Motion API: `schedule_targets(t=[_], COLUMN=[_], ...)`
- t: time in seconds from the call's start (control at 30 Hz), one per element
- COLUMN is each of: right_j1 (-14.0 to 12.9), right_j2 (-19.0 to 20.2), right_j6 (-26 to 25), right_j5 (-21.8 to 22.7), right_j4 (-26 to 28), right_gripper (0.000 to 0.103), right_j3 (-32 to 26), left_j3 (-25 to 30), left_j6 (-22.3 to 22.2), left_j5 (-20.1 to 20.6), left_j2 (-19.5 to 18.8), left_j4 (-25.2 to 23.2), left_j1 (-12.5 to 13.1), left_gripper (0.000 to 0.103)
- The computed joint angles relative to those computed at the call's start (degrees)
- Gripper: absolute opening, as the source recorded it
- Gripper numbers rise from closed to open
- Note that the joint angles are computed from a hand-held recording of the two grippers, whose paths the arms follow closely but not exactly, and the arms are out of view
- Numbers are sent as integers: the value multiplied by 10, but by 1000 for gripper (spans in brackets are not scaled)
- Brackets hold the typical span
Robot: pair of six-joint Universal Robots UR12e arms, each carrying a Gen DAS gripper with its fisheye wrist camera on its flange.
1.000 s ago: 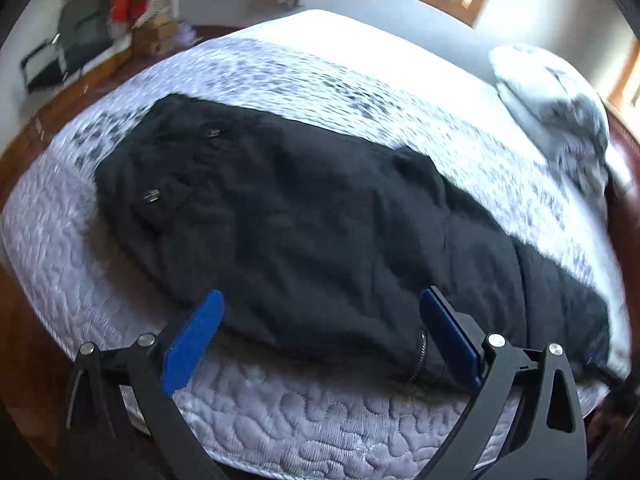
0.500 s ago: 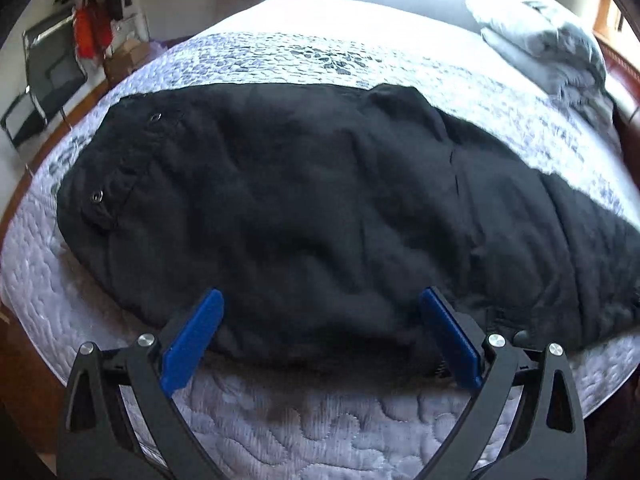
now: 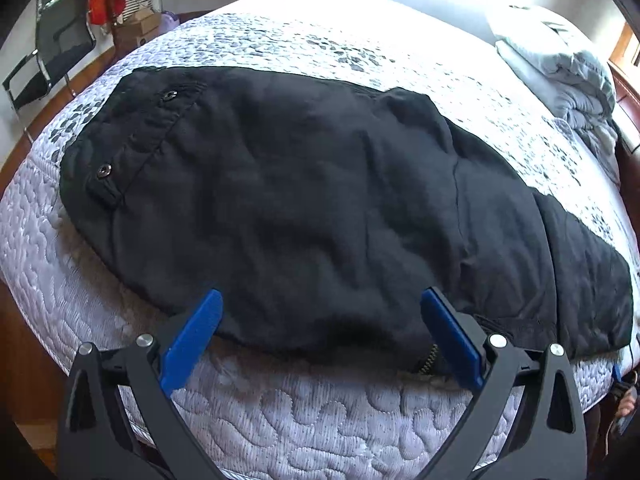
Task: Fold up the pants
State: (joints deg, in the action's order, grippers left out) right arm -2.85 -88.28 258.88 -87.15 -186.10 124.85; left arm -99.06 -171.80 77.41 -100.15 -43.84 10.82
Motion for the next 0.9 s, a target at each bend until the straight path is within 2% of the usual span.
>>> schedule_targets(t=[0.07, 0.13, 0.23, 0.5, 0.6, 0.63, 0.73, 0.8, 0.9], right_j1=[-1, -2, -9, -15, -16, -18, -21, -19, -7], right_j2=[7, 12, 23, 58, 58, 60, 59, 55, 42], right_j6=[-2, -19, -42, -48, -46, -34, -9, -23, -79], right_j5=[-9, -15, 0, -22, -23, -21, -12, -18, -38], right_j4=[-19, -7, 17, 10, -8, -25, -74, -68, -31], right_gripper=[83, 83, 83, 83, 58, 44, 31, 24, 17], right_j3=[0, -12, -30, -58, -51, -46, -30, -34, -54], left_j3=[2, 4, 4, 9, 8, 8, 7, 6, 4], left_j6=[5, 6, -1, -7, -4, -4, -6, -6, -7], left_j5=[3, 4, 6, 7, 8, 6, 3, 0, -5], left_j2=[0, 0, 0, -2, -2, -1, -1, 0, 2], left_j4=[-4, -8, -9, -21, -22, -22, -22, -23, -21], left_j1=[-1, -1, 0, -1, -1, -1, 0, 2, 4], left_gripper=[99, 99, 99, 100, 100, 100, 100, 100, 100])
